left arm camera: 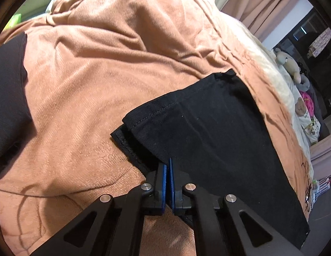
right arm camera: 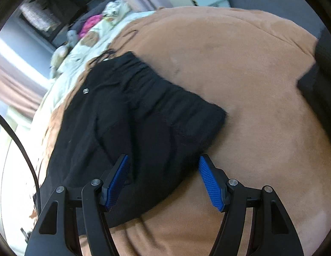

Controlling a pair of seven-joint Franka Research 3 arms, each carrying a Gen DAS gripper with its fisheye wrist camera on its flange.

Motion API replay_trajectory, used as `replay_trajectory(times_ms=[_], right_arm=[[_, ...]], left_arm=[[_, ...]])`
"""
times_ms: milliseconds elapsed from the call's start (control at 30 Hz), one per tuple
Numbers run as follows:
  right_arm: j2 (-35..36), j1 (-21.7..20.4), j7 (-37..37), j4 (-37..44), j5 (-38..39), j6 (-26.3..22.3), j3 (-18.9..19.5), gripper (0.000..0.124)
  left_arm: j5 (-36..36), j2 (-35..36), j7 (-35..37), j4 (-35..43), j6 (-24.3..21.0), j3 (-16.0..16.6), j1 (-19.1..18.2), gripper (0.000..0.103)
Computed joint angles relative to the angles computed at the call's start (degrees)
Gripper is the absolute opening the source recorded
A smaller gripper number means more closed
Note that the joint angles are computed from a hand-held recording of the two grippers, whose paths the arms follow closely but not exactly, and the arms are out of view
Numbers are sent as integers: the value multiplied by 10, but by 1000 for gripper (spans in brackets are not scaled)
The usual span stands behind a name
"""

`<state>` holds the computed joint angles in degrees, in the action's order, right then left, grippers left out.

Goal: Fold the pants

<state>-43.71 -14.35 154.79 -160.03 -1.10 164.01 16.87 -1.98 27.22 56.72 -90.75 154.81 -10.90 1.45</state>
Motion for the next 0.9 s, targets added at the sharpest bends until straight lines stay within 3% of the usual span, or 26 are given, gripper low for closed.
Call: replay_trajectory(times_ms=[200,267,333,433,600,667,733,900], right_arm=[[3,21,-17,-17,26,33,-22,64],[9,14,-28,-10,27,26,-21,28],[8,9,-32,-6,25,13,-21,13],[-11,0,-36,-8,18,13,-12,7],[-41,-13,-17,-20,14,1,16,6],[-30,-2,-25,-13,10,-16,9,12],[-27,8,-21,-14,14,-15,-1,15],[-16,39,-42,-14,32,4,-36,33]], left_arm=[[8,-24,-6,-26,9,7,-2,1],[0,-29,4,-34,12,0,6,1],[-1,-29,7,-34,11,-1,6,1],[-12,-30,12,-35,13,-5,10,1],[-21,-10,17,-4,-38,-7,10,2],[-36,-9,22,-5,-48,-12,15,4],[-49,-10,32,-8,-52,-17,19,18],[-100,-16,45,-26,-35,-31,31,31]])
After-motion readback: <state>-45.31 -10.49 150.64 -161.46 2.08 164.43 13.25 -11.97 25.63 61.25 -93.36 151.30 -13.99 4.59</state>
